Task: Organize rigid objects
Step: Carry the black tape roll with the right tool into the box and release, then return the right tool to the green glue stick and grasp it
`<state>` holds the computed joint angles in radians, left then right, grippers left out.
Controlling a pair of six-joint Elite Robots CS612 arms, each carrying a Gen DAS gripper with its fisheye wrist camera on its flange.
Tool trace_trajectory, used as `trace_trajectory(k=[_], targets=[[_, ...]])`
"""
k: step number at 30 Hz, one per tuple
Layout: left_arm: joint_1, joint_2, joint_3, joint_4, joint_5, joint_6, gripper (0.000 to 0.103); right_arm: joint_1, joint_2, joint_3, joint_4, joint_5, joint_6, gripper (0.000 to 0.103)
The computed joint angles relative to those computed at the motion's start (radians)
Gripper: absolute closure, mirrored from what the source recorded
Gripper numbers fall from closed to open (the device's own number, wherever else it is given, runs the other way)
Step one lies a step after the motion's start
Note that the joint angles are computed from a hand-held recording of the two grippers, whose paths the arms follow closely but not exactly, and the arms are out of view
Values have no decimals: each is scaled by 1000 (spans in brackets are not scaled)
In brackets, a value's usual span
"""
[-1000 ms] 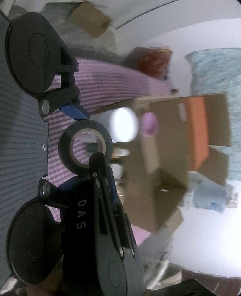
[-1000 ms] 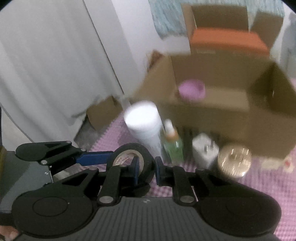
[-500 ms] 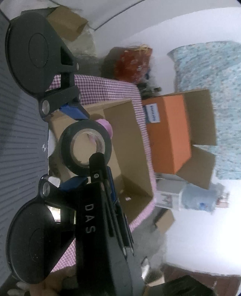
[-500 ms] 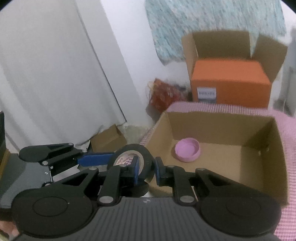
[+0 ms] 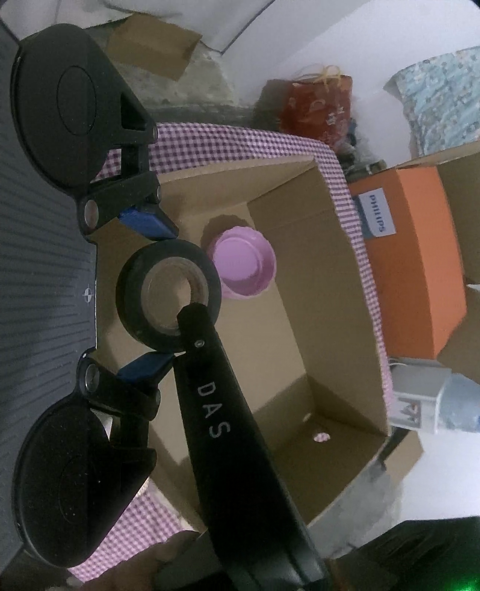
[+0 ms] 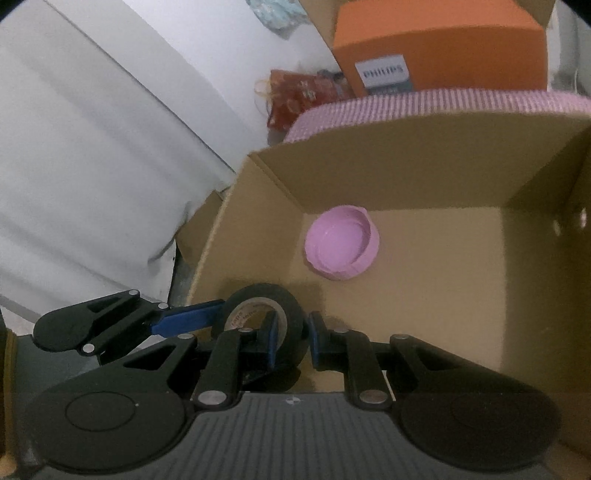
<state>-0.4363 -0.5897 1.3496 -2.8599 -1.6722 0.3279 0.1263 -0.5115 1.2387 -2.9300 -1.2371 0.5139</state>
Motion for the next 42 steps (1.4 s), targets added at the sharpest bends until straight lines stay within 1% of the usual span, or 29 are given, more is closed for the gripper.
trace_trajectory(k=[5, 8, 11, 15, 19, 25, 30, 34, 38, 42], targets=[[-9, 6, -5, -1, 38, 22, 34, -12, 22, -24, 18, 47, 32, 85], [-11, 6, -8, -1, 44, 28, 33, -14, 35, -39, 20, 69, 53, 85], [-10, 5, -8, -3, 43, 24, 33, -15, 37, -37, 7, 74, 65, 85], [-7, -2, 2, -17, 26, 18, 33, -18, 24, -12, -39, 81, 82, 85], [-5, -16, 23, -50, 12, 6, 33, -22, -5, 41, -117, 78, 104, 85], [7, -51, 79, -127, -34, -7, 33, -21, -68, 160, -277, 47, 135, 84], [20, -92, 154, -219, -90, -13, 33, -6, -134, 291, -446, -24, 140, 84], [26, -126, 232, -304, -134, 1, 33, 5, -175, 385, -556, -63, 147, 83], [33, -147, 293, -361, -197, -2, 32, 19, -200, 469, -641, -97, 169, 83], [29, -151, 347, -410, -225, 10, 31, 33, -210, 535, -689, -137, 215, 83]])
